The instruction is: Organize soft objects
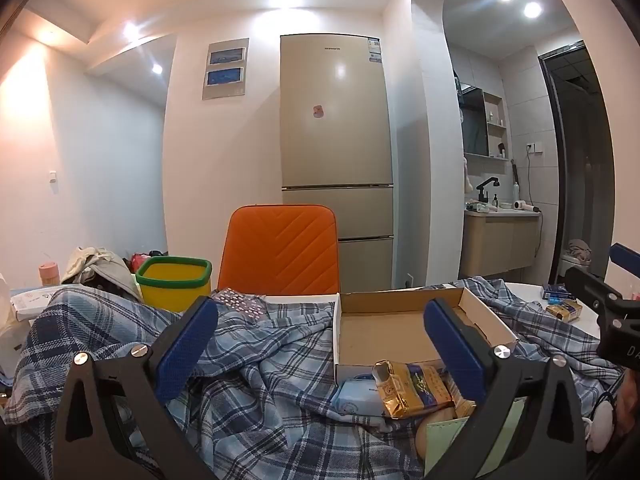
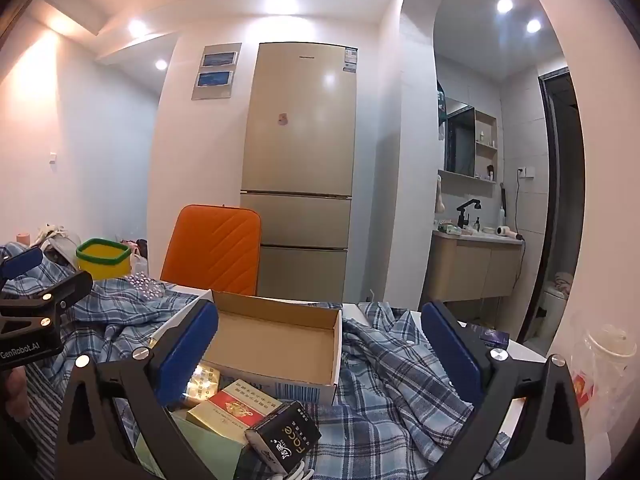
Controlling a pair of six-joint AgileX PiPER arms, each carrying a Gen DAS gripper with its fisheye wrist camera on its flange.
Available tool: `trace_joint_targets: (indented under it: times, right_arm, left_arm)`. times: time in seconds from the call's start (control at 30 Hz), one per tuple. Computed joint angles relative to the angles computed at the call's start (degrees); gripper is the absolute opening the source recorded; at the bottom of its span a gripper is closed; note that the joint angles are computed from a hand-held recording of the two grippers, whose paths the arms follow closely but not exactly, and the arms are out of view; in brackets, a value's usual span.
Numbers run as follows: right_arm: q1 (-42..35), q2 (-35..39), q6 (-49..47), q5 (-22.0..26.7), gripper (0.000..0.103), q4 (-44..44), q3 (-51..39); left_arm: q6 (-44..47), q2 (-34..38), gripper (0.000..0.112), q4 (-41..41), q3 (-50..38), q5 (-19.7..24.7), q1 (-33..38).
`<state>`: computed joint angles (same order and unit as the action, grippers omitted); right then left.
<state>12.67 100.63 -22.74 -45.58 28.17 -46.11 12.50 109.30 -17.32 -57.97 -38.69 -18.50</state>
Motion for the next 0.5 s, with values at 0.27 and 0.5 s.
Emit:
trace_joint_targets:
  times: [0.27,0.5]
  right_arm:
    - [-0.34,-0.29,-0.21,-0.19,0.103,-0.64,0.5]
    - [-0.26,-0.24,-0.75,0.65,0.103,0.05,0.05]
  left_arm:
    - [0.38,-0.23,0.103,-0.49,0.06,0.48,0.03]
    - [0.17,-0.07,0.103,0.2,-0.26,0.87,0.54]
